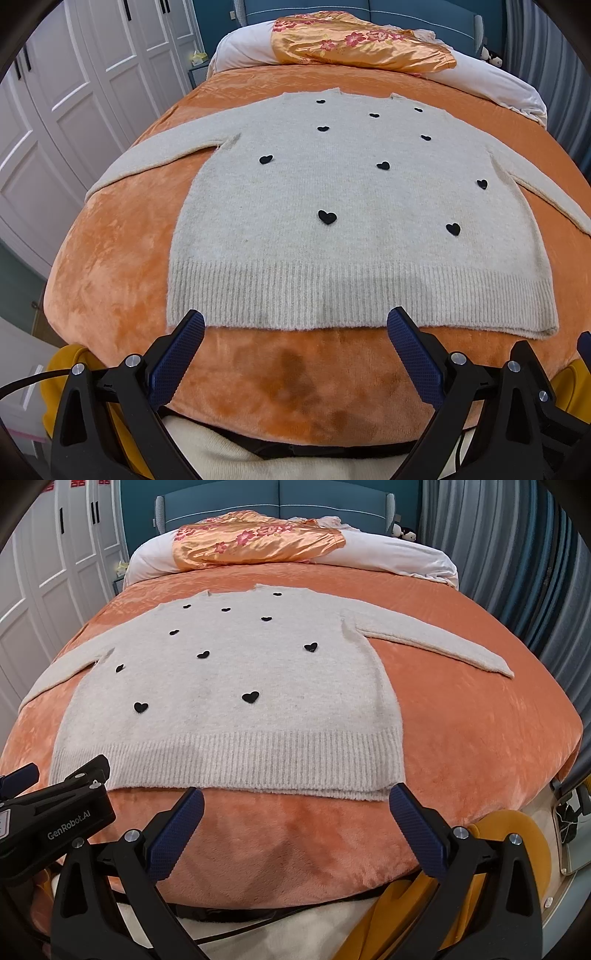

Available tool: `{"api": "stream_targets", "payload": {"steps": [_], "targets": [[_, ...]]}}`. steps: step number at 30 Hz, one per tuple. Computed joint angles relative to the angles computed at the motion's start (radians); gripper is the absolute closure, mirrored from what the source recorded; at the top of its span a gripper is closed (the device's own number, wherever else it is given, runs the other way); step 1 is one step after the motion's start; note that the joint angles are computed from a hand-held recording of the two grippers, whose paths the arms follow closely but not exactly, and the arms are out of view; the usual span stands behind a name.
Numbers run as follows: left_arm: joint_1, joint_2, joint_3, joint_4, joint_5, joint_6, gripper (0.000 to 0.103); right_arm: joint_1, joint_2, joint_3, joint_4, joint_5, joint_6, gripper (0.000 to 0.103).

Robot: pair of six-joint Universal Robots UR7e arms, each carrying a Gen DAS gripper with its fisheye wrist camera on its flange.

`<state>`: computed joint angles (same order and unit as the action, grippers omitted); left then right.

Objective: Fold small clothes

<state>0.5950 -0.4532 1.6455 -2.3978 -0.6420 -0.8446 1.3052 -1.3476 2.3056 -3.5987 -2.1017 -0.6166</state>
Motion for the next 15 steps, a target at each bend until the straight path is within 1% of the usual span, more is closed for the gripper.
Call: {"api": "stream_targets", "payload": {"steps": [15], "targets": [[-0.001,-0.001,0.003,0.001,0.002,-0.004,0.006,0.003,-0.001,-0.001,0.004,0.0,0.007,0.005]]}}
